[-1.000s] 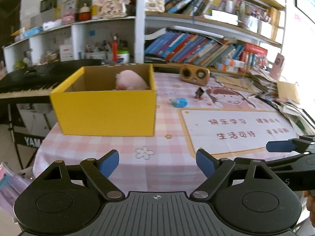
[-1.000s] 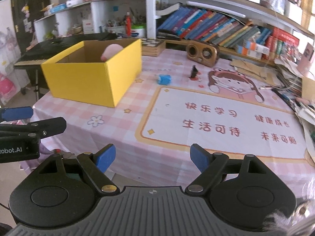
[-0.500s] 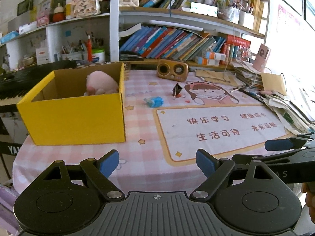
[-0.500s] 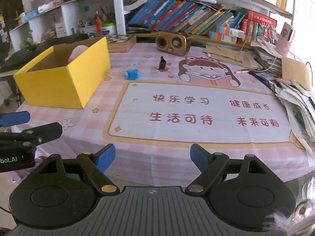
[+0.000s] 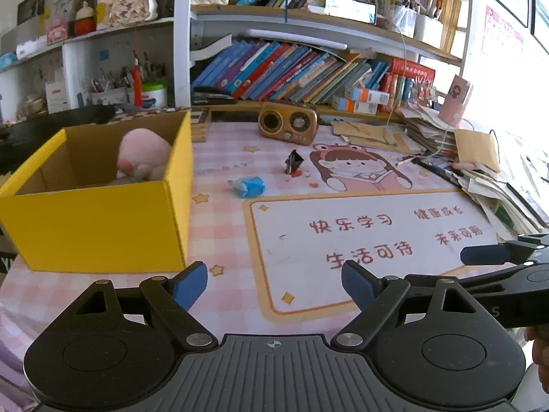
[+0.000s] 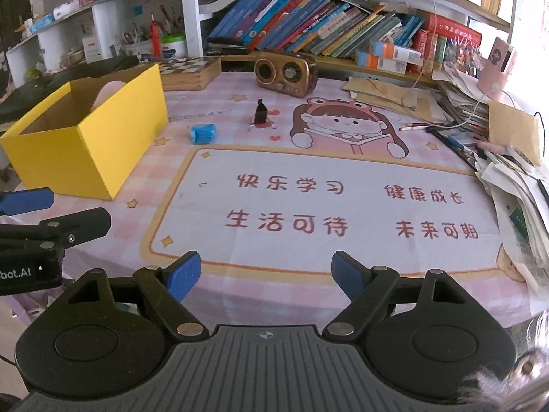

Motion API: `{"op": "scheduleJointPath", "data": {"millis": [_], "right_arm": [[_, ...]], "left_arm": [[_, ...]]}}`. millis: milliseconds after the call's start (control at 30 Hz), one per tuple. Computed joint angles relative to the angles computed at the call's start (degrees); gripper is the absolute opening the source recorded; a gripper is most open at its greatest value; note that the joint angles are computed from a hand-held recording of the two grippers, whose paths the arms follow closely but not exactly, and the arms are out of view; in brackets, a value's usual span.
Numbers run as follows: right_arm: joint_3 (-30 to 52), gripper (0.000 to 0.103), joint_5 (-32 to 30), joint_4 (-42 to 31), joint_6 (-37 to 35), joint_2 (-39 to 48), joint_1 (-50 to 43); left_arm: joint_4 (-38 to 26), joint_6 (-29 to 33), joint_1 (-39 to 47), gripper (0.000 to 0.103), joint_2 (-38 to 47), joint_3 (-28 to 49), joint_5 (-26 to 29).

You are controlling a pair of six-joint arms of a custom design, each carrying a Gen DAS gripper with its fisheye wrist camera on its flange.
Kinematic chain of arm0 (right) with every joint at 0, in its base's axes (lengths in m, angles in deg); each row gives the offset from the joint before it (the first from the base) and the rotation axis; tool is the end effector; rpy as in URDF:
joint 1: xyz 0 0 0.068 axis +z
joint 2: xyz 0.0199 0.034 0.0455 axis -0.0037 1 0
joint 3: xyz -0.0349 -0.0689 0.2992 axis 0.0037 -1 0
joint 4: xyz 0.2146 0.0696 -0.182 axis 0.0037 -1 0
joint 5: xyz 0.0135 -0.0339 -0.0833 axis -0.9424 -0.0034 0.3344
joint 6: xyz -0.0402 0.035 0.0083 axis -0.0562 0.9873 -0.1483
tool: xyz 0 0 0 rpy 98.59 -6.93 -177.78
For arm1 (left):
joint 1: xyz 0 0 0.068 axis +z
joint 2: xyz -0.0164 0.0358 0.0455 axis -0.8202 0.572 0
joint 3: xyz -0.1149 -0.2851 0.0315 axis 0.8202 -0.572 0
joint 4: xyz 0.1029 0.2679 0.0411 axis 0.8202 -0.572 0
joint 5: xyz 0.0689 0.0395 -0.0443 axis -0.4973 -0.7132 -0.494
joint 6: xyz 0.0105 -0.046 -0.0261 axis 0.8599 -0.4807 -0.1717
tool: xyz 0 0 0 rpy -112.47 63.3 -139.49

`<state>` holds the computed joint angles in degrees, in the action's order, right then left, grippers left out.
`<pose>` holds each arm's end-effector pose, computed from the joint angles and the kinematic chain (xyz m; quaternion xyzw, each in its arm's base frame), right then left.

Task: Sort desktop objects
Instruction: 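Move both open grippers toward the blue packet and black binder clip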

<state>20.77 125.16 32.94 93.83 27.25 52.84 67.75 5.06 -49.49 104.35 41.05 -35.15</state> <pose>0.2185 0.2493 0.0917 0.2460 0.8918 -0.0949 0.3677 0.3434 0.0092 0.0828 0.3664 0.8164 -0.2208 0.3880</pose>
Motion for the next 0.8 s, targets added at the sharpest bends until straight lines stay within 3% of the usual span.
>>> {"op": "scheduleJointPath", "data": {"millis": [333, 800], "right_arm": [[-7.9, 0.082, -2.7, 8.8, -8.8, -4.9, -6.7], [-17.3, 0.082, -9.7, 27.8, -30.9, -9.7, -20.3]], "left_arm": [[5.5, -7.7, -7.4, 0.088, 0.7, -0.4, -5.4], [11.3, -20.3, -16.3, 0.088, 3.1, 1.7, -15.8]]}}
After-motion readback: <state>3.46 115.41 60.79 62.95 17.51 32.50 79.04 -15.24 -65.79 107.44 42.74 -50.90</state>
